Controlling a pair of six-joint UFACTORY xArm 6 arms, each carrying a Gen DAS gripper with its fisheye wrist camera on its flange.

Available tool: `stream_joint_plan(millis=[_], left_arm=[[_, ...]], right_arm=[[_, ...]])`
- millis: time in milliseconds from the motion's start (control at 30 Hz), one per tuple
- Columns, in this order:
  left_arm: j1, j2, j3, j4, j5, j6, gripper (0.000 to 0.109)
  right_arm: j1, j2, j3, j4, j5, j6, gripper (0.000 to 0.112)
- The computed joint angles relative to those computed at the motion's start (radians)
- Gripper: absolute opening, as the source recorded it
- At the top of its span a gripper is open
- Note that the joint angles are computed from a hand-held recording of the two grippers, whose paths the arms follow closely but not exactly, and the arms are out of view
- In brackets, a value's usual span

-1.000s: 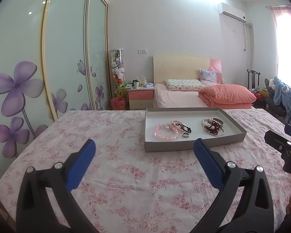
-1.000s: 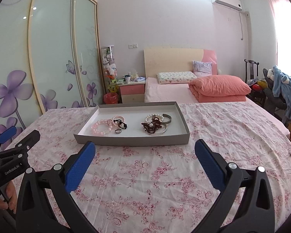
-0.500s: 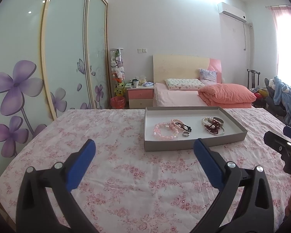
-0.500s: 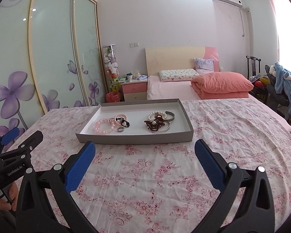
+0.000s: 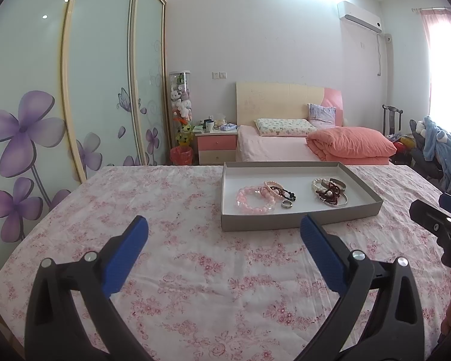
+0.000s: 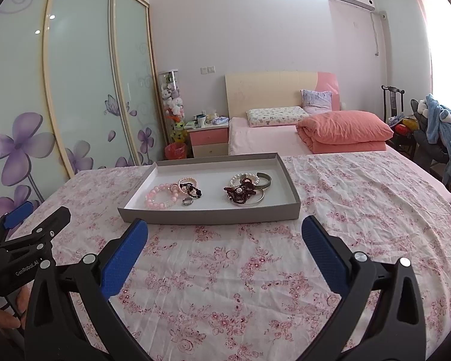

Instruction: Organize jewelry

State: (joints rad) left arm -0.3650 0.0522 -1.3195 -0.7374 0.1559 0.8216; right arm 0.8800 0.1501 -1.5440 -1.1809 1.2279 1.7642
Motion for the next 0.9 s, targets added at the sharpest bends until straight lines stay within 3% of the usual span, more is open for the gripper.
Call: stream_joint_plan(millis=[900], left_arm=[[-0.005,-0.012,0.007,0.009,0.017,-0.005,0.099]], right_arm=[[0.003,0.005,-0.011,0.004,0.004,-0.001,0.101]])
